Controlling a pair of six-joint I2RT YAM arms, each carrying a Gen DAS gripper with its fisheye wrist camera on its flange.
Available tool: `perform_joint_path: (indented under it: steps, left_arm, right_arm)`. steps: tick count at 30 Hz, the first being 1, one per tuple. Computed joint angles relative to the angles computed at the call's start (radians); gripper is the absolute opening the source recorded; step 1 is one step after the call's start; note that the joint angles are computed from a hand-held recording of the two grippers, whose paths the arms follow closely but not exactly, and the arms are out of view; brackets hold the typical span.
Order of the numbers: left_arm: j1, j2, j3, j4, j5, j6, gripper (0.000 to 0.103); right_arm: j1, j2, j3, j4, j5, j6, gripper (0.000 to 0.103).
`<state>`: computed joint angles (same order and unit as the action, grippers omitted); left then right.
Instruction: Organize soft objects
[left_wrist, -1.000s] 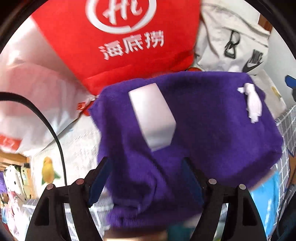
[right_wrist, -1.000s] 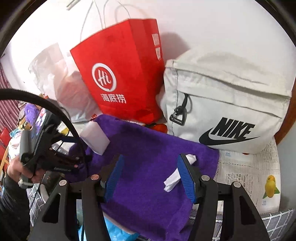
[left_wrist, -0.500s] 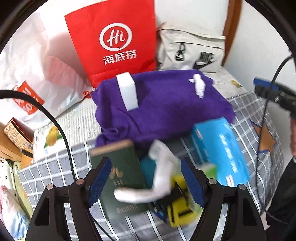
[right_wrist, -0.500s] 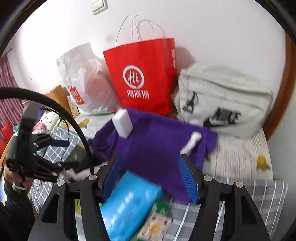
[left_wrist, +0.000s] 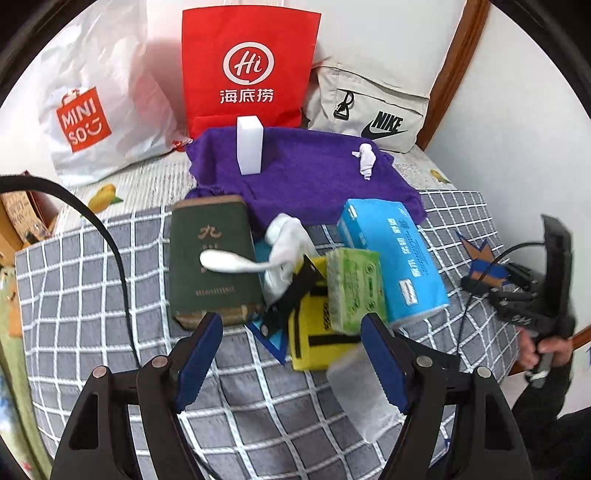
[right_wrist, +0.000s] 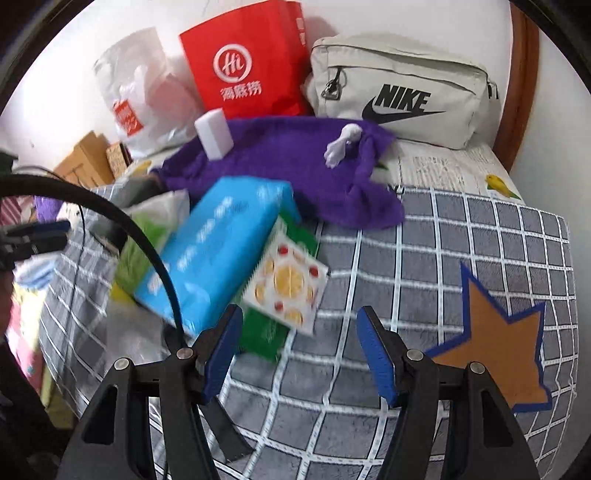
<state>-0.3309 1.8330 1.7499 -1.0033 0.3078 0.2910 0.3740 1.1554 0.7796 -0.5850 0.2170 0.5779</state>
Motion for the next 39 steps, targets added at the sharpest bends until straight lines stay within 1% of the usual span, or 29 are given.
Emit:
perform_joint_path:
  steps: [2, 7, 10, 11, 14, 17, 18, 19, 20, 22, 24, 26, 27, 33, 35, 38, 39]
  left_arm:
    - [0.001, -0.015, -0.027, 0.007, 0.013, -0.007, 0.076]
    - [-0.010, -0.051, -0.084, 0.026, 0.003, -0.010, 0.076]
    - [-0.005, -0.061, -0.098, 0.027, 0.000, -0.011, 0.076]
    - [-0.002, -0.063, -0.101, 0.028, 0.001, -0.011, 0.076]
    - [0.004, -0.058, -0.099, 0.026, 0.001, -0.016, 0.076]
    - [0.008, -0.052, -0.098, 0.022, -0.002, -0.018, 0.076]
    - [0.009, -0.051, -0.100, 0.023, -0.005, -0.016, 0.076]
    - [0.010, -0.052, -0.104, 0.025, -0.009, -0.016, 0.076]
    - [0.010, -0.051, -0.104, 0.025, -0.010, -0.016, 0.076]
    - [0.013, -0.046, -0.105, 0.024, -0.013, -0.018, 0.076]
    - [0.016, -0.043, -0.108, 0.027, -0.015, -0.020, 0.076]
    - [0.018, -0.038, -0.111, 0.029, -0.021, -0.020, 0.076]
    - [0.018, -0.033, -0.111, 0.029, -0.024, -0.022, 0.076]
    - [0.017, -0.015, -0.112, 0.026, -0.032, -0.015, 0.076]
    - [0.017, -0.014, -0.115, 0.029, -0.041, -0.013, 0.076]
    - [0.018, -0.006, -0.111, 0.028, -0.057, -0.013, 0.076]
    - [0.020, -0.002, -0.108, 0.028, -0.057, -0.013, 0.076]
  right_arm:
    - [0.019, 0.041, -0.010, 0.010, 0.047, 0.006, 0.063]
    - [0.020, 0.136, -0.014, 0.049, 0.090, -0.021, 0.063]
    - [0.054, 0.177, -0.001, 0.043, 0.123, -0.051, 0.063]
    - [0.073, 0.194, 0.006, 0.045, 0.157, -0.062, 0.063]
    - [0.087, 0.239, 0.026, 0.054, 0.215, -0.090, 0.063]
    - [0.084, 0.256, 0.024, 0.099, 0.242, -0.126, 0.063]
    - [0.083, 0.255, 0.019, 0.120, 0.244, -0.144, 0.061]
    - [0.083, 0.251, 0.012, 0.142, 0.243, -0.163, 0.049]
    - [0.081, 0.248, 0.005, 0.160, 0.240, -0.178, 0.029]
    - [0.070, 0.244, 0.006, 0.159, 0.228, -0.174, 0.006]
    - [0.054, 0.202, -0.018, 0.178, 0.223, -0.146, 0.007]
    - [0.009, 0.154, -0.047, 0.211, 0.136, -0.135, 0.008]
    - [-0.009, 0.145, -0.056, 0.231, 0.110, -0.133, 0.008]
    - [-0.087, 0.214, -0.037, 0.275, 0.031, -0.123, 0.008]
    - [-0.096, 0.230, -0.028, 0.286, 0.028, -0.123, 0.009]
    - [-0.091, 0.246, -0.007, 0.278, 0.064, -0.128, 0.010]
    - [-0.096, 0.249, -0.003, 0.281, 0.062, -0.131, 0.011]
